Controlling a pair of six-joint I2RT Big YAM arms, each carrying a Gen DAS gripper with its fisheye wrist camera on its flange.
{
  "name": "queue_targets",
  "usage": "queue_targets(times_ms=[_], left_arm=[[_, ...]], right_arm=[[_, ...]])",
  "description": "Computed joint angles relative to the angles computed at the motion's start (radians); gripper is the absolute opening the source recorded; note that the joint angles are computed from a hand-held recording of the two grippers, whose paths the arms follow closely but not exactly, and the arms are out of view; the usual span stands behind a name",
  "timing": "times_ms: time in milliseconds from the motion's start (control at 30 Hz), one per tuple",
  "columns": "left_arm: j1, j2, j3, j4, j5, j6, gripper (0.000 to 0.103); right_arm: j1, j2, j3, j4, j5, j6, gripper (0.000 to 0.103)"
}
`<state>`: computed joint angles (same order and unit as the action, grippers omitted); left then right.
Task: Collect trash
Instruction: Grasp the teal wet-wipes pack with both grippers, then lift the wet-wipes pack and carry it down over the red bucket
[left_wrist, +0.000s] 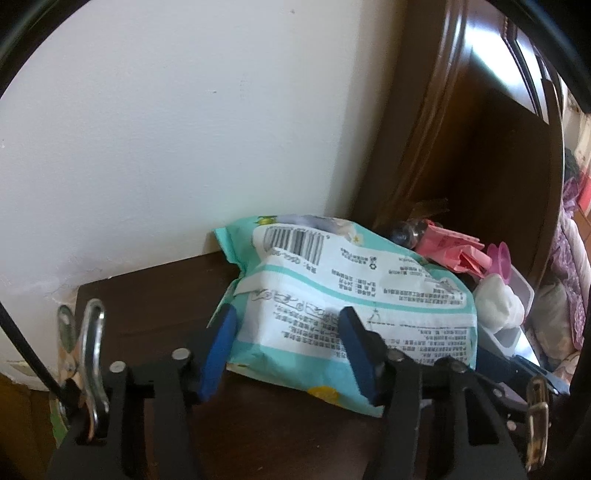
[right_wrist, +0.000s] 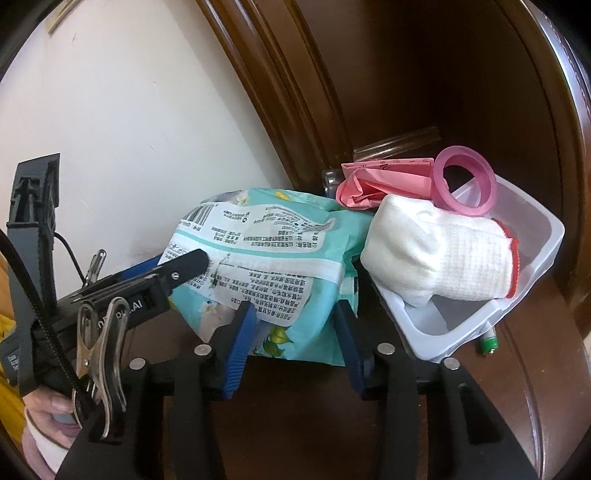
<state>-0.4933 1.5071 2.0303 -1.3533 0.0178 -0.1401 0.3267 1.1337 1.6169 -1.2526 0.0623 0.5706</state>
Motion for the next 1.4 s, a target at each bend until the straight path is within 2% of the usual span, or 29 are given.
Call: queue_targets(times_ms=[67, 433, 633, 900, 1033, 1067, 1133, 1233, 1300, 1400], left_arm=[[0.0, -0.006, -0.008, 0.001, -0.017, -0.002, 0.049], [0.032, -0.072, -0.067, 0.007, 0.019, -0.007, 0.029], [0.025, -0.107, -0.084, -0.012, 0.011, 0.015, 0.029], [0.013, -0.174, -0.148, -0.019, 0.016, 0.054, 0.029], [0.001, -0.173, -0.143, -0.013, 0.004, 0.059, 0.029], [0.0, -0.168, -0.137, -0.012, 0.0, 0.054, 0.03], [0.011, -0.158, -0.111, -0.023, 0.005, 0.06, 0.045], [0.027, -0.141, -0.078, -0.025, 0.039, 0.059, 0.062], [0.043, -0.125, -0.06, -0.029, 0.08, 0.046, 0.066], [0.057, -0.096, -0.035, -0.046, 0.095, 0.019, 0.071]], right_arm=[[0.0, 0.003, 0.003, -0.007, 0.004, -0.009, 0.035], [0.015, -0.011, -0.006, 0.0, 0.009, -0.04, 0.031], [0.063, -0.03, -0.013, -0.015, 0.057, -0.06, 0.031], [0.094, -0.075, -0.05, -0.028, 0.058, -0.062, 0.031], [0.086, -0.092, -0.064, -0.02, 0.034, -0.062, 0.032], [0.083, -0.096, -0.065, -0.015, 0.033, -0.062, 0.032], [0.084, -0.101, -0.062, -0.003, 0.047, -0.066, 0.032], [0.097, -0.108, -0.056, 0.009, 0.072, -0.059, 0.043], [0.091, -0.112, -0.058, 0.018, 0.067, -0.049, 0.059], [0.066, -0.102, -0.055, 0.027, 0.046, -0.024, 0.063]])
